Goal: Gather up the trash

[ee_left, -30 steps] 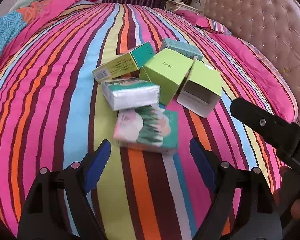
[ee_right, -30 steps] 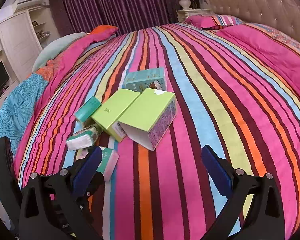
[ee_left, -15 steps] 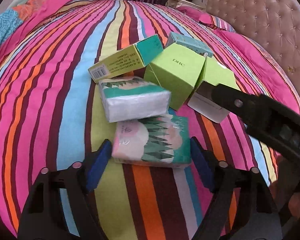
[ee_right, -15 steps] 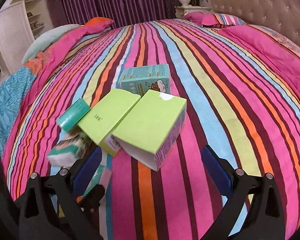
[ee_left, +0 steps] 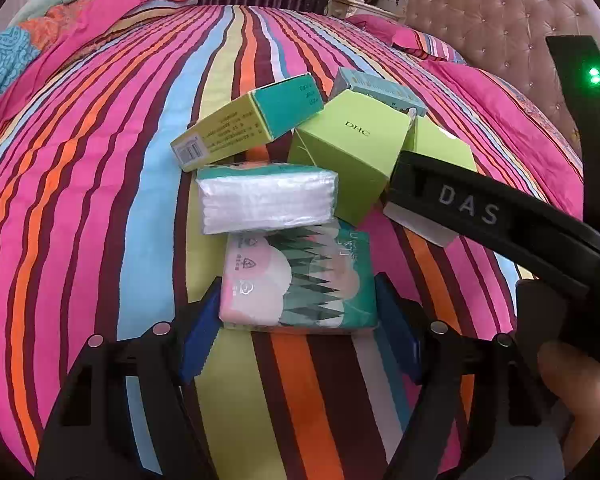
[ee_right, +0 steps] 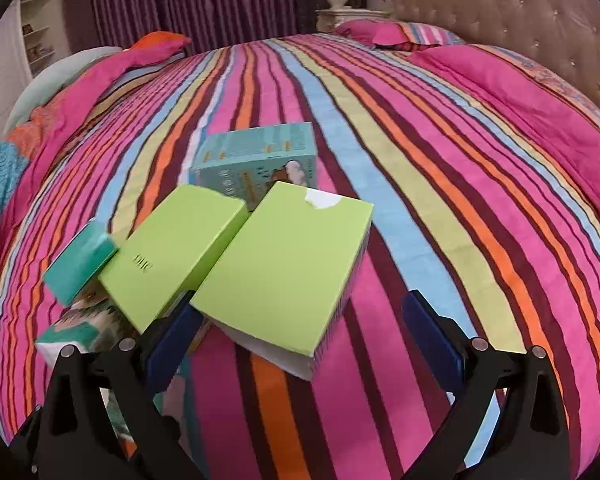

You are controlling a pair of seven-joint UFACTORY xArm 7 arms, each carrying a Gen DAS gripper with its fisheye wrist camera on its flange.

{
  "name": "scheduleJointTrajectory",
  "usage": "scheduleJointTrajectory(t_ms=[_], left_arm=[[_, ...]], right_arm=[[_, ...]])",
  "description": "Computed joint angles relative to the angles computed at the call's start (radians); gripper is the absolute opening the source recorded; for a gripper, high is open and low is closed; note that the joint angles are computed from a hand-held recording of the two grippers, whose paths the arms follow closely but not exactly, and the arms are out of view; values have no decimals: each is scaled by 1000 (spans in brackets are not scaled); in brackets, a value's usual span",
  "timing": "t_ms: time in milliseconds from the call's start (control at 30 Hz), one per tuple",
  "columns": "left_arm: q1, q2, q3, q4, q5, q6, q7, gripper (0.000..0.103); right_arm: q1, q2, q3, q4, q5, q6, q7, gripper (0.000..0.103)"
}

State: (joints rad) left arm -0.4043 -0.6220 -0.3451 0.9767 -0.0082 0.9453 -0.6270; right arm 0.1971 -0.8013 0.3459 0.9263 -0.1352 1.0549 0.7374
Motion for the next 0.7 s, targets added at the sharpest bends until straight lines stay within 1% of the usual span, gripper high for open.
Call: scheduleJointTrajectory(t_ms=[100,200,367,500,533,567,633,700], left_arm=[[3,5,-4,2,8,-3,-3,72],[7,6,-10,2,17,-5,-10,72],[5,8,-7,1,16,-13,-20,72],[5,14,-5,7,26,-4,-10,68],[4,13,-2,7,25,-4,-6,68],[3,12,1,6,22,-5,-4,67],[-1,4,10,-2,13,-9,2,66],[-1,-3,10,-6,6,-9,0,66]], right_arm=[[-15,23,13,21,-17,24,5,95],[-8,46,6,40,2,22,22,95],[-37,108,55,109,-70,74,40,95],[-23,140,29,112,-65,87,53,94],[-13,138,12,103,-53,81,52,86],[6,129,-16,83,-27,59,42,70],[31,104,-55,50,18,38,27,67],[46,66,-78,23,47,23,5,63]])
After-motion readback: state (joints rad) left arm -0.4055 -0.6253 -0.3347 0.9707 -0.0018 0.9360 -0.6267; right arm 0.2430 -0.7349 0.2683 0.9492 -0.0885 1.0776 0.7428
